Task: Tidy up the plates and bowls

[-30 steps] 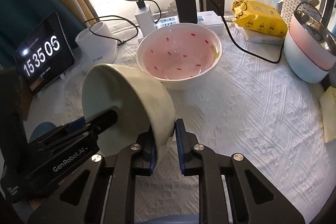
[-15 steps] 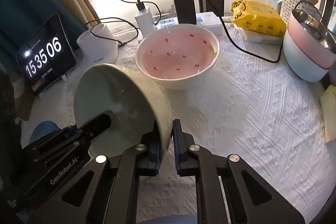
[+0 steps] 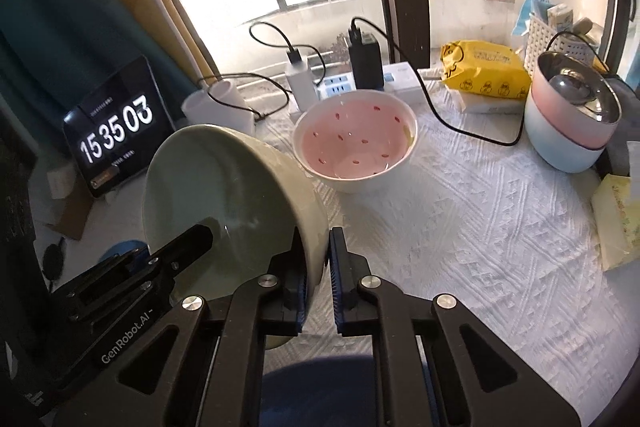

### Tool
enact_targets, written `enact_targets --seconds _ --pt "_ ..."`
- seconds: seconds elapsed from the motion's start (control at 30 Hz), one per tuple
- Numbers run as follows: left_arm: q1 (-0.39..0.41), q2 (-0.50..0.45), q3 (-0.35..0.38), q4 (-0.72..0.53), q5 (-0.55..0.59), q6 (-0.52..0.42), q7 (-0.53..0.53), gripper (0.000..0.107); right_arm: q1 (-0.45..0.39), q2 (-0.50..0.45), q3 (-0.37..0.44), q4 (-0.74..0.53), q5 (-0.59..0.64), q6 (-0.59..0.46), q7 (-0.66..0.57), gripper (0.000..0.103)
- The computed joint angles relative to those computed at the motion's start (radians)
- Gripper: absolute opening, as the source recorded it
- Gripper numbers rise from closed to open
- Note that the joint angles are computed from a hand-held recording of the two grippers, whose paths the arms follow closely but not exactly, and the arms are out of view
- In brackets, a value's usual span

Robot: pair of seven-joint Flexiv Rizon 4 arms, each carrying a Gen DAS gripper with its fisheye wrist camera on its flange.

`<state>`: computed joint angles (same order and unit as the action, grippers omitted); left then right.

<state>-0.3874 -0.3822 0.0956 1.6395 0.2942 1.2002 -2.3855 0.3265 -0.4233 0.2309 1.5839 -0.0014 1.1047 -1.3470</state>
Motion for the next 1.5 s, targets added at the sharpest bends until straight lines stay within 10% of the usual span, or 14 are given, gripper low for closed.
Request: enact_targets --seconds 0.77,1.5 --pt "-0.060 0.118 -0.037 0.020 0.228 -0.048 -0.165 0.016 -0.025 0.216 0.008 0.224 0.047 0.107 0.007 0.011" --pt "-0.116 0.096 -0.093 0.045 0.204 -0.072 -0.140 0.016 -0.055 0.359 -0.017 0.429 0.131 0.124 0.000 0.011"
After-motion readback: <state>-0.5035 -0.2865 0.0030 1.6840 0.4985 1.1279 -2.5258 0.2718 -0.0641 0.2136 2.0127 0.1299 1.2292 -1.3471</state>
